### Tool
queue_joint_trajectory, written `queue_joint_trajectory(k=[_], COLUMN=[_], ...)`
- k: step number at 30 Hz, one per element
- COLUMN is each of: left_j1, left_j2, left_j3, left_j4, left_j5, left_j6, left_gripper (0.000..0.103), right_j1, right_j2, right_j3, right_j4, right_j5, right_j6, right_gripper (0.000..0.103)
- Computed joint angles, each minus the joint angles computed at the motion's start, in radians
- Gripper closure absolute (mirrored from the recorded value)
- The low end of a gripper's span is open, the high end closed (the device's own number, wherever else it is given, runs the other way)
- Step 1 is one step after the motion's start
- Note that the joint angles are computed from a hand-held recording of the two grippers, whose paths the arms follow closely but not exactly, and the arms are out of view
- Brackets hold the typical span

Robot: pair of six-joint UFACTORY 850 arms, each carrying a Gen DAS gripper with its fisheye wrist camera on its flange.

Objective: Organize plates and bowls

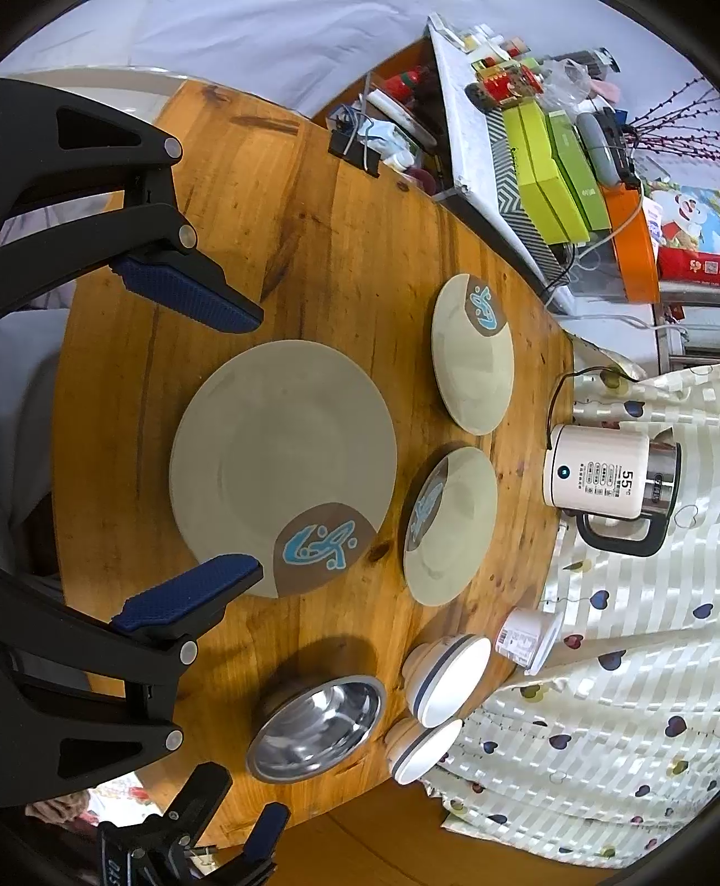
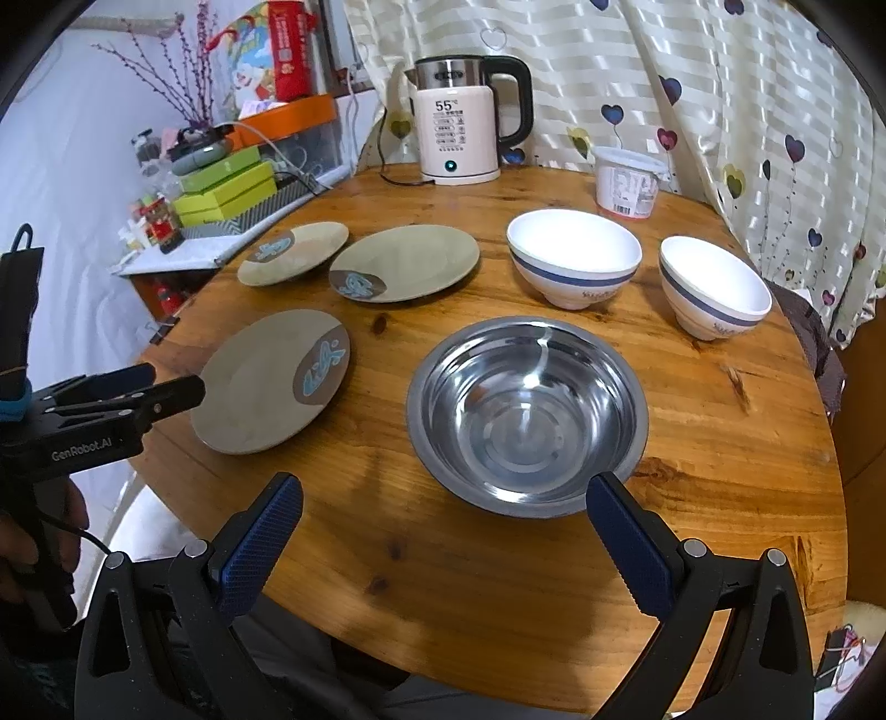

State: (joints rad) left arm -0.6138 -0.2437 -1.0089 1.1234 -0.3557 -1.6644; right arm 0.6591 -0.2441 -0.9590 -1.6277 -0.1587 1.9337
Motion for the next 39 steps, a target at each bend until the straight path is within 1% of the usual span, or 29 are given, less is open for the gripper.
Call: queue_joint_trajectory(k=[12,21,33,39], left_j1=[0.011,0.014,0.016,0.016], left_j2=[-0.006,-0.005,-0.007,-0.003], left_j3=[-0.004,-0.001,-0.004,0.002], left_j4=[-0.081,-0.074,-0.092,-0.079], left_j5=[0.002,0.001,-0.005,0.007], left_j6=[0.077,0.076,0.085,0.069], left_gripper=[0.021,0.021,0.021,0.021], right_j1=[0.001,0.005,0.003,0.000], right_j2=[-0.009,-0.009,-0.010,-0.011], right_j3=[-0.010,-0.014,-0.017,-0.020], right_j4=[0.039,0.110,0.160,0.234], right_j5=[0.011,0.006,0.010,0.012], right_j6=[-0.040,-0.118,-0.167,-0.231], right_gripper=[0.000,0.000,0.000,0.000])
